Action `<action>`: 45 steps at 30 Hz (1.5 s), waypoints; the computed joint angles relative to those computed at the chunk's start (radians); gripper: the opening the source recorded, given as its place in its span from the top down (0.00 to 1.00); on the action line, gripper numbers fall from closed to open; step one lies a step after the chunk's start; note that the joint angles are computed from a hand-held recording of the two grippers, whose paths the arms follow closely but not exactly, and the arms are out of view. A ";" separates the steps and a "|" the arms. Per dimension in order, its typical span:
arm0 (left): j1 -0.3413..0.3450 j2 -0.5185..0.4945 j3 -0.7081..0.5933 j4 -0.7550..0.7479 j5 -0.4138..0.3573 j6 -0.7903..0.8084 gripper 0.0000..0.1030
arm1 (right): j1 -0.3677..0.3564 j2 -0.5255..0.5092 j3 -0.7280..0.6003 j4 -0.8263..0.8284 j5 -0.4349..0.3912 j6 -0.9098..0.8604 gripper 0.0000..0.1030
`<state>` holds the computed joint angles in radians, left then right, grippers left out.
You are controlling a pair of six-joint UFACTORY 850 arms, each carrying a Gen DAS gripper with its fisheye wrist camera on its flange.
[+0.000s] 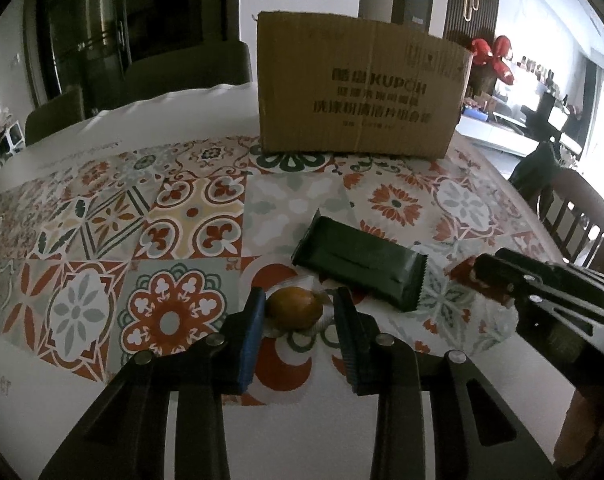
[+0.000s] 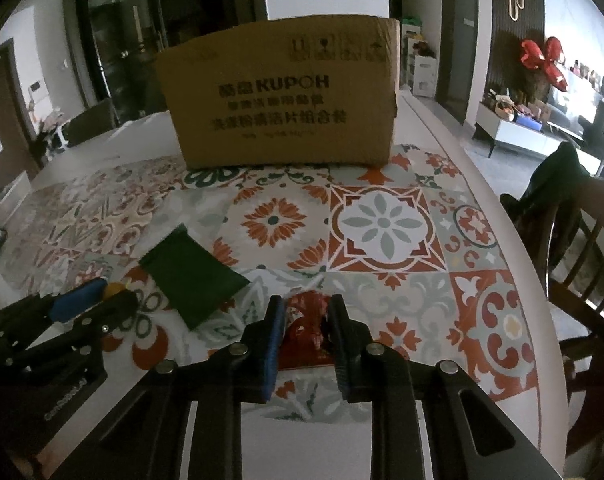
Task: Organize snacks
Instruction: 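Grasp the round brown candy with the left tool while the right tool grasps the red bar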
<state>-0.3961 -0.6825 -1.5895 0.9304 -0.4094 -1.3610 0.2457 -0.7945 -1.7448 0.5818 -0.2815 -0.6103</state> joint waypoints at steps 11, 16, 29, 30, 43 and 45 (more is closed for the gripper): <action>-0.018 0.037 0.028 0.063 0.007 -0.056 0.67 | -0.006 0.037 0.039 0.088 -0.004 -0.080 0.96; -0.026 0.035 0.026 0.068 0.011 -0.051 0.67 | -0.014 0.044 0.055 0.112 -0.020 -0.088 0.64; -0.032 0.038 0.036 0.084 0.017 -0.059 0.67 | 0.009 0.084 0.138 0.125 0.067 -0.239 0.27; -0.031 0.036 0.034 0.075 0.017 -0.052 0.67 | 0.013 0.076 0.129 0.063 0.068 -0.195 0.27; -0.028 0.021 0.016 0.028 0.015 -0.003 0.67 | 0.010 0.016 0.058 -0.066 -0.001 -0.050 0.43; -0.028 0.020 0.014 0.024 0.018 0.003 0.67 | 0.009 0.025 0.072 -0.024 0.014 -0.095 0.47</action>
<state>-0.4239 -0.6621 -1.5750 0.9547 -0.3912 -1.3583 0.2548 -0.7694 -1.6727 0.5582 -0.2676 -0.7048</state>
